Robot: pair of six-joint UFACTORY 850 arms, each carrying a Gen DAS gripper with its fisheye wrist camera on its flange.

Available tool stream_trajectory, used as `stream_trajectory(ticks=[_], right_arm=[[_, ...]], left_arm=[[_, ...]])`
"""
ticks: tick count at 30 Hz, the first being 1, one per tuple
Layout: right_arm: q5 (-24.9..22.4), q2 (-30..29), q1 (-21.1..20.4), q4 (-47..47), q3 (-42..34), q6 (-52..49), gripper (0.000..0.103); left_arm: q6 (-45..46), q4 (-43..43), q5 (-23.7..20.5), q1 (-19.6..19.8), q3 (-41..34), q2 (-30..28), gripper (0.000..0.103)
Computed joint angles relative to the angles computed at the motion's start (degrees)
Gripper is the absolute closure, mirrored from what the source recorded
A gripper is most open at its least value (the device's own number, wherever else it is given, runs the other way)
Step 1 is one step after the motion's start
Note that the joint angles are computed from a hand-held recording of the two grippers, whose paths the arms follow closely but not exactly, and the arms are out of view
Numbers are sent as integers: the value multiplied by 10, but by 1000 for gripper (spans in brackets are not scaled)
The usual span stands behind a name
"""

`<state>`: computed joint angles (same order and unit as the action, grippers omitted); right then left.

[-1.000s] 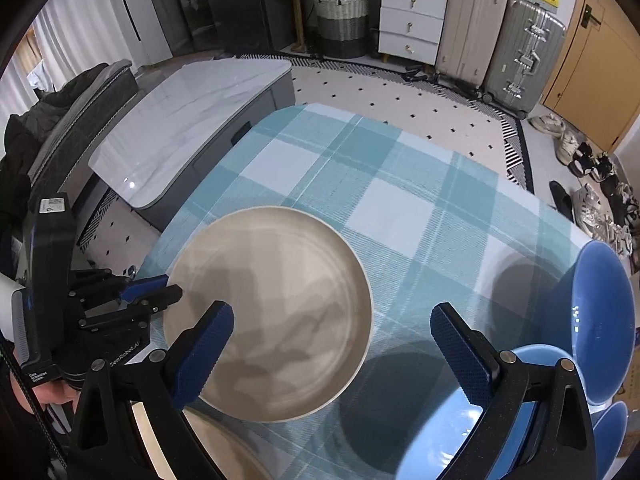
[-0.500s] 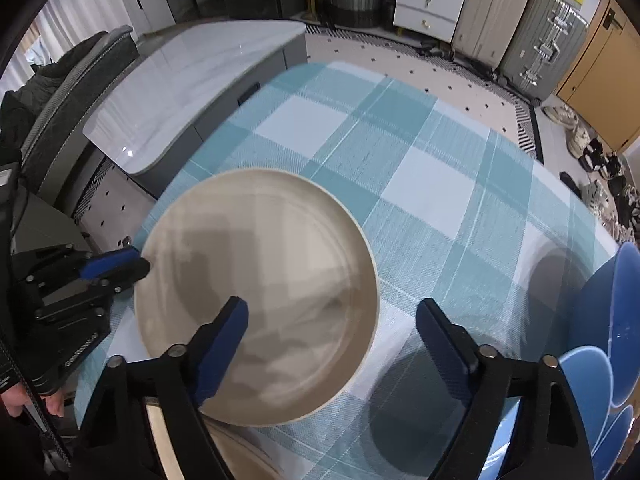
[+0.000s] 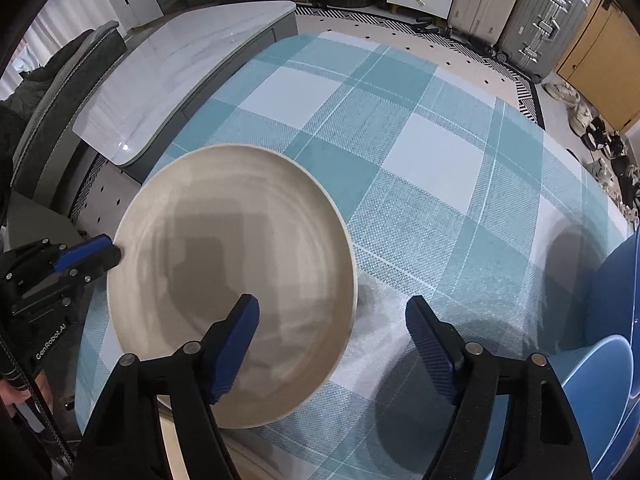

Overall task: Organize plates and bowls
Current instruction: 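Lift the stacked plates with the left gripper while the right gripper closes on their rim, then carry the held plates with both grippers over the third cream plate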

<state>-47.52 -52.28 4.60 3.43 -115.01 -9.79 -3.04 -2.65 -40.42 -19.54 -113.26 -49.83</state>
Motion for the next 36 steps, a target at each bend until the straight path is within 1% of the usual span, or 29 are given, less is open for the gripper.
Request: stream_trajectory(ticks=[2, 3, 5, 7, 9, 12, 13, 15, 16, 18, 20, 26, 27, 29, 31, 36], right_arm=[[-2, -4, -3, 22, -4, -9, 33], [4, -3, -6, 40, 0, -22, 35], [-1, -9, -4, 31, -3, -11, 44], [-9, -13, -6, 44, -3, -13, 49], [-12, -15, -5, 44, -3, -14, 50], [-11, -17, -6, 53, -3, -21, 58], [-15, -19, -8, 64, -5, -25, 60], [-15, -17, -10, 70, 0, -27, 62], [-14, -16, -10, 68, 1, -26, 64], [-9, -14, -10, 62, 4, -21, 69], [-5, -11, -11, 58, 7, -16, 77], [7, 0, -12, 46, 25, -10, 85], [8, 1, -12, 45, 26, -11, 85], [9, 1, -12, 44, 27, -12, 85], [10, 1, -12, 42, 28, -13, 85], [18, 4, -11, 40, 34, -14, 85]], left_arm=[[1, -4, 0, 1, 0, 0, 92], [2, -5, -1, 2, 0, -1, 92], [6, -7, -6, 1, -4, -5, 92], [9, -12, -6, 2, -2, -5, 92], [11, -18, -5, 3, -1, -5, 92], [13, -23, -6, 3, 0, -5, 92], [19, -30, -10, 4, -2, -7, 92], [38, -56, -26, 7, -9, -12, 92], [45, -67, -27, 9, -8, -12, 93], [50, -75, -20, 10, 0, -8, 93], [47, -76, -15, 11, 4, -6, 93], [55, -98, -17, 15, 6, -6, 94], [55, -101, -17, 16, 6, -6, 94], [34, -97, -17, 17, 4, -8, 89], [26, -103, -20, 19, -1, -12, 88], [20, -89, -14, 14, 4, -9, 88]])
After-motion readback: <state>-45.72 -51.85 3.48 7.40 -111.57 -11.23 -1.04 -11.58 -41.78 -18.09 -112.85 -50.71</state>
